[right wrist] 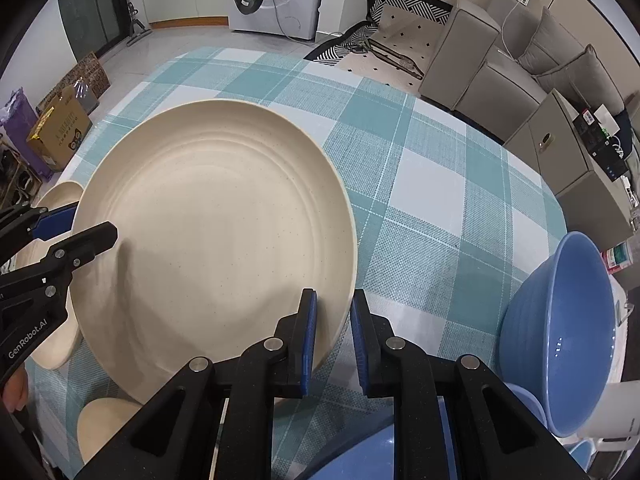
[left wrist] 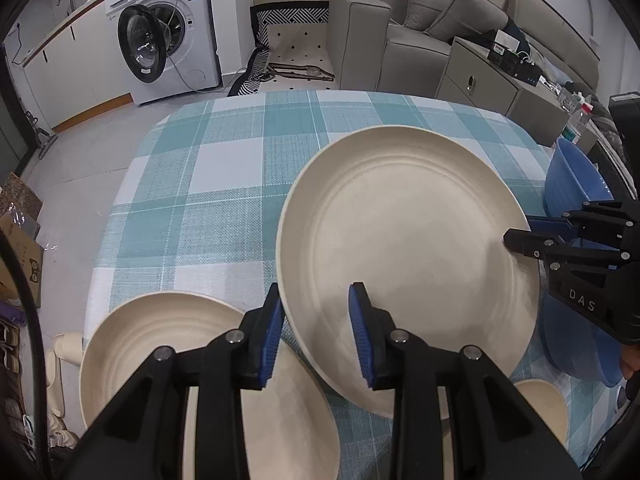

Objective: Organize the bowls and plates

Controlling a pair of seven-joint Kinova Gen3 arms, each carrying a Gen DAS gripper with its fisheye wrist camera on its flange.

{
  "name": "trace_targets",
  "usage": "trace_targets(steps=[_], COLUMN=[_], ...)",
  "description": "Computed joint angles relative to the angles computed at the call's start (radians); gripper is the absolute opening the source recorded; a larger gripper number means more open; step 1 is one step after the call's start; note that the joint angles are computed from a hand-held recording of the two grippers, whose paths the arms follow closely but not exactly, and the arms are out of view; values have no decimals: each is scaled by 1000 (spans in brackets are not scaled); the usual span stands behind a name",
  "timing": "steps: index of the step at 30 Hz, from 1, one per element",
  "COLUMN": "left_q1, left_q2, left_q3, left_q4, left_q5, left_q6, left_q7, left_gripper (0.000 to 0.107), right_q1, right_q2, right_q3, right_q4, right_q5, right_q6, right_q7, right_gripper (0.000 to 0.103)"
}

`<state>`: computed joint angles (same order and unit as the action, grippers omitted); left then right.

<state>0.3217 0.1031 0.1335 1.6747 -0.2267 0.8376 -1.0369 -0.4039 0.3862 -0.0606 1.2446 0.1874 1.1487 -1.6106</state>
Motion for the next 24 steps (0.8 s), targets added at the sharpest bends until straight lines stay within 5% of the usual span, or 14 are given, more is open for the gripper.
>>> trace_targets(steps=[24], left_q1=[-2], left_q2=[-171], left_q3=[83], left_q4=[79], left_q5=[-101], left_q6=[23], left_q7=[118], left_gripper=[31], right_q1=[17], right_q2=[-212], right_q3=[-45], right_q4=[157], right_q5=[-44], right_q6=[-73], right_q7=[-23], right_gripper=[17])
